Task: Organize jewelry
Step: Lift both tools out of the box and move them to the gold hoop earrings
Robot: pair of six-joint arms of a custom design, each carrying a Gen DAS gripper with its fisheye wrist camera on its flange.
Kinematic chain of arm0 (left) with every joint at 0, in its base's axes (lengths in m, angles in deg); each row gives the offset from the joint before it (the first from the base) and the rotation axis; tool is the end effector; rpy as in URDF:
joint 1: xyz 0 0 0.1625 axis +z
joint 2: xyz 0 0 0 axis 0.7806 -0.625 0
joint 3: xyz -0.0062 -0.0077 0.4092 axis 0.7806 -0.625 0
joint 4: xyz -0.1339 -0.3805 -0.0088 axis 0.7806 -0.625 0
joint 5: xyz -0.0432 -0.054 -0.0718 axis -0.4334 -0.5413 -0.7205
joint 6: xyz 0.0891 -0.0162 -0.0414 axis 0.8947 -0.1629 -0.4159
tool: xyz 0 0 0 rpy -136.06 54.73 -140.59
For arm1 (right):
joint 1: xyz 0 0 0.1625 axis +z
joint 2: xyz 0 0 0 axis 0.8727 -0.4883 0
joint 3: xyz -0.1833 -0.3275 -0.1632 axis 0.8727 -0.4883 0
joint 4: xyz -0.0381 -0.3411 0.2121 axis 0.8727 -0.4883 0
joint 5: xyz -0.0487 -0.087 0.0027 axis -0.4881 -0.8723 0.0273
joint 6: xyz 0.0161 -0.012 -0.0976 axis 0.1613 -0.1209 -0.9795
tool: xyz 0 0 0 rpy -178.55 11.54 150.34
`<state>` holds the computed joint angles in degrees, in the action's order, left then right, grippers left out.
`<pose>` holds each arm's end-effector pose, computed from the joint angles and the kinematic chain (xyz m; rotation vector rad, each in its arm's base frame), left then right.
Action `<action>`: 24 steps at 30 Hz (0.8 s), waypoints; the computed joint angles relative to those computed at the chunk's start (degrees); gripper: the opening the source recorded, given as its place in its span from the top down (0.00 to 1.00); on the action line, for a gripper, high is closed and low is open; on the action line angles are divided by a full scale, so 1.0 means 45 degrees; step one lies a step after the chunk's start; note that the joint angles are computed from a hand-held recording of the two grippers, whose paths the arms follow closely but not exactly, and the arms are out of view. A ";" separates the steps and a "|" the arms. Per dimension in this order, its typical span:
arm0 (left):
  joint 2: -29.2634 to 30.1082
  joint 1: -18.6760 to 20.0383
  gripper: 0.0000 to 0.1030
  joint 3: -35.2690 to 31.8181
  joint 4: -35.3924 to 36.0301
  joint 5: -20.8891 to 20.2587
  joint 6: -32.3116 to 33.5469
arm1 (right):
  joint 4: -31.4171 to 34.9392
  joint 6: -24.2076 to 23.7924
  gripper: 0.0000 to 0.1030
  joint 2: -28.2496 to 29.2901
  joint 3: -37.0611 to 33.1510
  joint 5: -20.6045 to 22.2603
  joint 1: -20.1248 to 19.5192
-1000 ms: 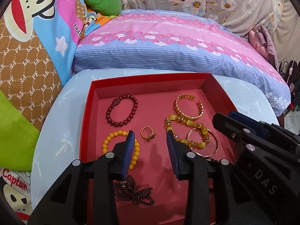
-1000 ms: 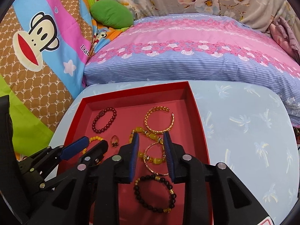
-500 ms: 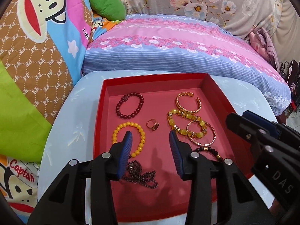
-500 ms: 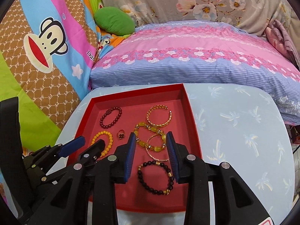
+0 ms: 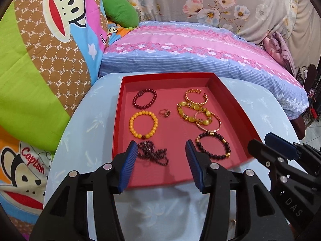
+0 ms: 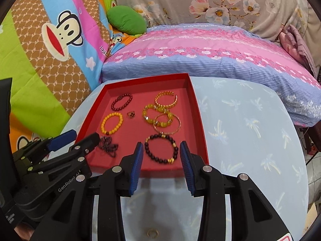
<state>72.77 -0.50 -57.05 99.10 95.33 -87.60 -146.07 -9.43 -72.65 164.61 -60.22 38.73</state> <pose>-0.2932 -0.6531 0.0498 1.0572 2.3962 -0.5909 0.1532 -0.5618 0.1939 -0.1615 -2.1276 1.1025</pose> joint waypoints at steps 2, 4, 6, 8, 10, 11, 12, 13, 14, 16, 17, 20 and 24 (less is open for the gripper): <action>-0.0501 -0.0045 0.53 0.0929 -0.0409 0.0006 -0.0027 | -0.0221 0.0080 0.59 -0.0065 0.0386 -0.0026 0.0088; -0.1054 -0.0104 0.52 0.1931 -0.0849 0.0011 -0.0060 | -0.0384 0.0165 0.58 -0.0097 0.0727 -0.0123 0.0166; -0.1624 -0.0160 0.49 0.2974 -0.1346 -0.0023 -0.0130 | -0.0482 0.0352 0.58 -0.0148 0.1116 -0.0161 0.0207; -0.2032 -0.0196 0.47 0.3737 -0.1737 -0.0085 -0.0151 | -0.0566 0.0563 0.58 -0.0145 0.1434 -0.0243 0.0244; -0.2436 -0.0223 0.47 0.4531 -0.2052 -0.0141 -0.0196 | -0.0550 0.0835 0.58 -0.0148 0.1708 -0.0249 0.0247; -0.2549 -0.0231 0.46 0.4754 -0.2140 -0.0152 -0.0210 | -0.0532 0.0964 0.58 -0.0130 0.1829 -0.0276 0.0252; -0.2740 -0.0235 0.46 0.5148 -0.2316 -0.0176 -0.0224 | -0.0559 0.1068 0.58 -0.0095 0.1964 -0.0315 0.0265; -0.2860 -0.0234 0.45 0.5387 -0.2425 -0.0198 -0.0240 | -0.0571 0.1166 0.58 -0.0059 0.2091 -0.0340 0.0277; -0.2997 -0.0224 0.43 0.5659 -0.2553 -0.0217 -0.0262 | -0.0586 0.1231 0.58 -0.0029 0.2177 -0.0351 0.0287; -0.3249 -0.0213 0.41 0.6182 -0.2815 -0.0269 -0.0303 | -0.0662 0.1372 0.55 0.0048 0.2365 -0.0391 0.0324; -0.3358 -0.0215 0.38 0.6402 -0.2935 -0.0310 -0.0294 | -0.0749 0.1382 0.53 0.0074 0.2449 -0.0404 0.0336; -0.3662 -0.0211 0.34 0.7019 -0.3281 -0.0437 -0.0331 | -0.1019 0.1368 0.47 0.0211 0.2621 -0.0537 0.0403; -0.3877 -0.0205 0.31 0.7507 -0.3419 -0.0528 -0.0389 | -0.1066 0.1474 0.42 0.0312 0.2745 -0.0583 0.0402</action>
